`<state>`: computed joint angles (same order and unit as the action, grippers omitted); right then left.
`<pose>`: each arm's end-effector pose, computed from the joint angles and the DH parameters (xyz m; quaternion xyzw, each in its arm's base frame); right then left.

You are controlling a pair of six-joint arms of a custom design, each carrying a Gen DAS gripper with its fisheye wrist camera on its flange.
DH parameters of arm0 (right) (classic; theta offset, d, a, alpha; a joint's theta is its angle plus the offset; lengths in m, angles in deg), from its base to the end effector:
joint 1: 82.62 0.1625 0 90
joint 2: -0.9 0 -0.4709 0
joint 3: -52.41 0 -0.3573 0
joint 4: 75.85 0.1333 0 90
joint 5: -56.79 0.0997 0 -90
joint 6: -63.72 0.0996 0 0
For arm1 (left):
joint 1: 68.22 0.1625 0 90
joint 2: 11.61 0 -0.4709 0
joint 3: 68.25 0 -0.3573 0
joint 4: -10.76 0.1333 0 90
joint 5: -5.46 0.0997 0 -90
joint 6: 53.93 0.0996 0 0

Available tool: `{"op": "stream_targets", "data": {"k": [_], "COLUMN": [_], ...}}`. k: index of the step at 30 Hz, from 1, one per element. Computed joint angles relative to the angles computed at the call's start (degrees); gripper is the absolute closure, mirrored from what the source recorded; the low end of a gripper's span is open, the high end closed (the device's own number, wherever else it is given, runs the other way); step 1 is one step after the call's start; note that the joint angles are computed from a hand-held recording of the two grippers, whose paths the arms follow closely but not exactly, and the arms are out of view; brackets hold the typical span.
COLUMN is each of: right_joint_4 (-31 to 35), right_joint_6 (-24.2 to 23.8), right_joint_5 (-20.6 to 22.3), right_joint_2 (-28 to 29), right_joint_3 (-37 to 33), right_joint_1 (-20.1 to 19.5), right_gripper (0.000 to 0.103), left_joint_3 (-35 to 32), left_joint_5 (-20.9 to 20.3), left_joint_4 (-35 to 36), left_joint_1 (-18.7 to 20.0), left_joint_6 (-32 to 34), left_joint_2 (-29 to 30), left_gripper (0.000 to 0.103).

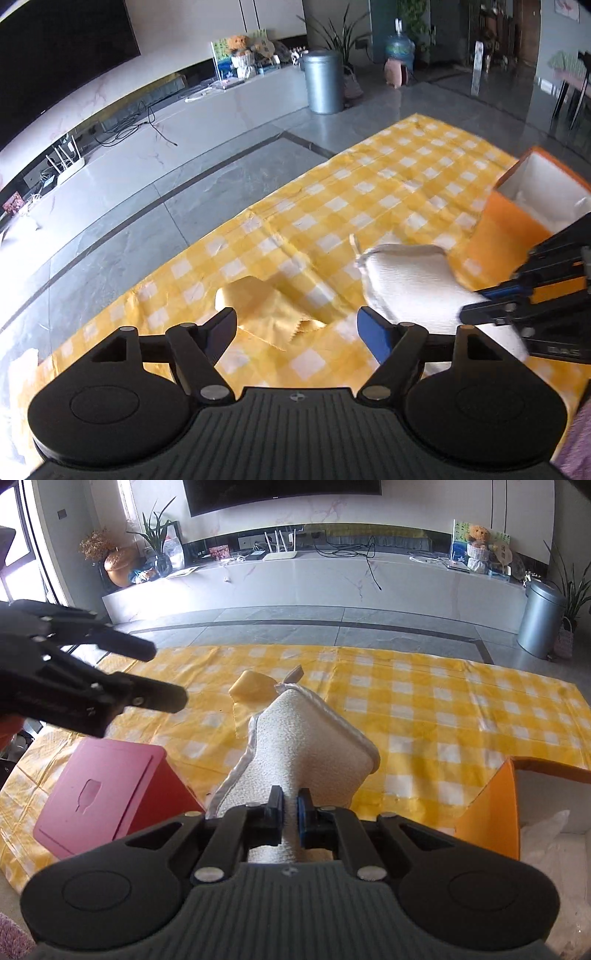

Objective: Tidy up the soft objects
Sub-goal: 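Lift the bath mitt with the right tool while the left tool grasps the yellow cloth, then carry the bath mitt and yellow cloth over the cardboard box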

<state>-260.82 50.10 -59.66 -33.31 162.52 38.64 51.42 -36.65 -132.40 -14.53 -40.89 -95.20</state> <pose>0.3873 -0.4666 0.0290 0.3314 -0.9018 0.1939 0.1982 -0.1032 -0.4904 0.3855 0.3225 0.8464 -0.2139 0.3657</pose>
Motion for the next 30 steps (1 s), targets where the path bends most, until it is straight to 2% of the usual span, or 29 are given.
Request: {"op": "stream_targets", "data": {"k": [1, 5, 10, 12, 16, 17, 18, 20, 22, 24, 28, 30], "right_joint_4": [0.57, 3.0, 5.01, 5.34, 5.75, 5.84, 5.89, 5.82, 5.65, 5.51, 4.8, 4.42], "right_joint_6": [0.25, 1.21, 0.96, 0.91, 0.68, 0.71, 0.77, 0.82, 0.98, 1.23, 1.21, 1.15], "right_joint_5": [0.29, 1.48, 0.83, 0.41, -0.18, -0.14, -0.13, -0.04, -0.01, 0.12, 0.43, 0.47], "right_joint_2": [0.42, 1.6, 2.62, 2.92, 3.32, 3.38, 3.45, 3.52, 3.57, 3.44, 2.47, 1.57], "right_joint_3": [-0.65, -2.32, -3.99, -4.27, -4.4, -4.53, -4.67, -4.77, -4.62, -4.33, -3.27, -2.46], "right_joint_1": [-0.39, -1.75, -2.91, -3.29, -3.8, -3.9, -4.0, -4.25, -4.29, -4.28, -3.92, -3.64], "right_gripper": [0.097, 0.097, 0.097, 0.097, 0.097, 0.097, 0.097, 0.097, 0.097, 0.097, 0.097, 0.097], "left_joint_3": [-1.51, -8.58, -12.2, -14.1, -15.18, -14.92, -14.78, -14.81, -14.82, -13.48, -12.68, -12.19], "left_joint_5": [0.34, -0.17, -0.55, -2.47, -3.37, -3.64, -4.23, -5.86, -6.06, -3.31, -4.54, -3.38], "left_joint_4": [-0.53, 1.49, 0.33, 4.14, 7.58, 7.4, 7.57, 8.31, 9.23, 7.94, 6.19, 6.08], "left_joint_1": [2.08, 9.32, 13.45, 14.52, 15.09, 15.0, 14.94, 14.83, 14.38, 13.19, 11.18, 9.2], "left_joint_6": [1.89, 0.82, 2.56, 1.31, -0.62, -0.7, -0.9, -1.77, -2.6, -1.43, -3.31, -2.68], "left_joint_2": [2.26, 9.26, 13.61, 14.22, 15.2, 15.19, 15.14, 14.91, 14.93, 14.92, 12.76, 11.55], "left_gripper": [0.016, 0.016, 0.016, 0.017, 0.03, 0.041, 0.047, 0.078, 0.097, 0.097, 0.098, 0.098]}}
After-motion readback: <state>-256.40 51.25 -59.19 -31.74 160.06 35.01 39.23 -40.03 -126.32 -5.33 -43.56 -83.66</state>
